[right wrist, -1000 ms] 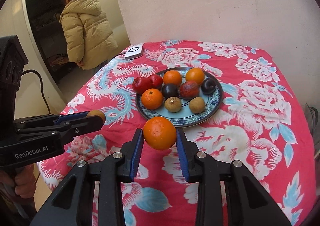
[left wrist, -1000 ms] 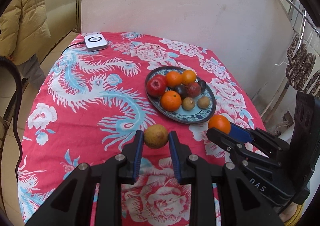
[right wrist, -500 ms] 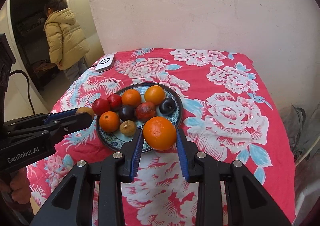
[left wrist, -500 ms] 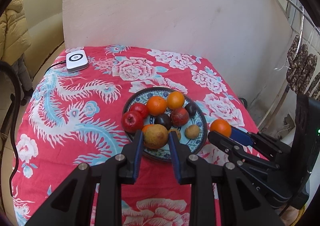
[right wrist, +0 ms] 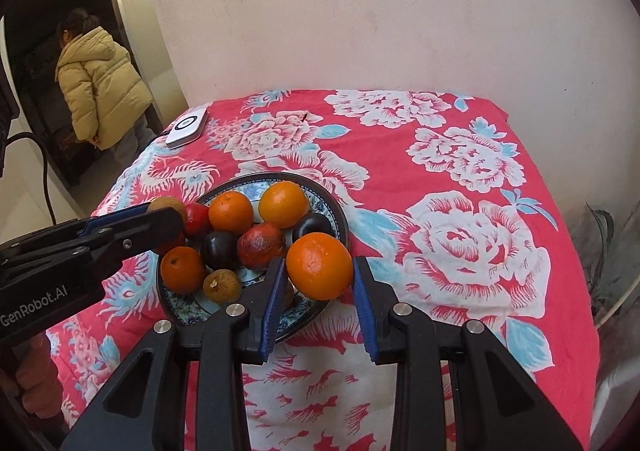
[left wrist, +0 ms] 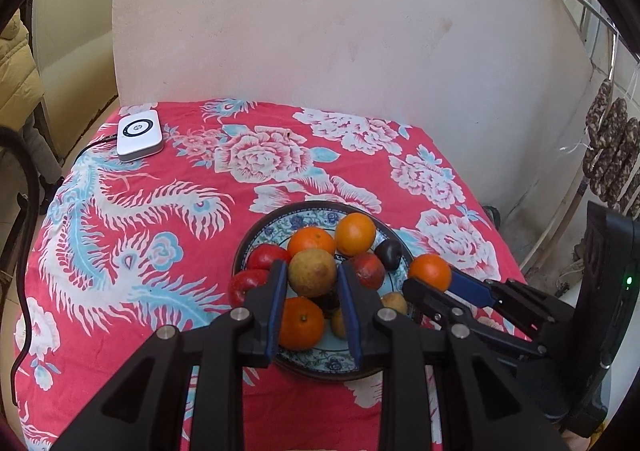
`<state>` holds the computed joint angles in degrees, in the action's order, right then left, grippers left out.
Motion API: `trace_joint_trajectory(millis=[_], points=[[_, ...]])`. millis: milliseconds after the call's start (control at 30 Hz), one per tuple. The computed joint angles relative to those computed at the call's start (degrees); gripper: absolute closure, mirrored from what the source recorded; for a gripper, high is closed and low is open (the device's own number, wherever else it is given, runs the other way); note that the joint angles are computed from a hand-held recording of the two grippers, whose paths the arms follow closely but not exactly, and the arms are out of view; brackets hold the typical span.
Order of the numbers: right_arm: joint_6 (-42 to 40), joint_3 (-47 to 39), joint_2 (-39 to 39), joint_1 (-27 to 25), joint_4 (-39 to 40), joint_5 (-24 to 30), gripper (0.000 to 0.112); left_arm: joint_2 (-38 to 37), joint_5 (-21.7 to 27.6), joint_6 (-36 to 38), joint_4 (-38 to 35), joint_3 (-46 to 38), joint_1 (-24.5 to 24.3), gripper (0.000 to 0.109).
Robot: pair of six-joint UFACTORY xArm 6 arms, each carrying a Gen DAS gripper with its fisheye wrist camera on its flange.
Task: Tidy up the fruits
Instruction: 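Carry the brown fruit and orange onto the plate with both tools, then open both tools over the plate and withdraw them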
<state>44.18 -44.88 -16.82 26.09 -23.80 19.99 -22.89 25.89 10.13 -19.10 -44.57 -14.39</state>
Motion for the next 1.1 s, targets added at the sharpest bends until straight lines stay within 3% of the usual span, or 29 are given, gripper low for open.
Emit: trace_joint_trajectory(millis=[300,500,800,933,1100], points=[[0.2,0.6,0.7,-0.6,0.7,-2.9,0.078,1.8,-0.9,3.1,-2.4,0.4,-0.7,0.081],[0.0,0.4,1.1,-0.7,1.5,-3.1,0.065,2.2,-0.3,5.2,-4.5,0.2,-0.7,0.081],[5.4,1.8,-2.6,-0.5,-3.2,-1.9,0.060,-0.9,0.2,3.8,-2.7,1.5,-0.5,0.065],[4.9,3.3,-5.1,0.0,-0.4,-1.8,0.059,-3.4,0.1,0.7,1.4,3.4,-0.6,0.057],[7.7,4.0,-7.3,1.8,-3.7,0.5,0.058,-6.7,1.5,-1.3,3.8,5.1,0.0,0.051]])
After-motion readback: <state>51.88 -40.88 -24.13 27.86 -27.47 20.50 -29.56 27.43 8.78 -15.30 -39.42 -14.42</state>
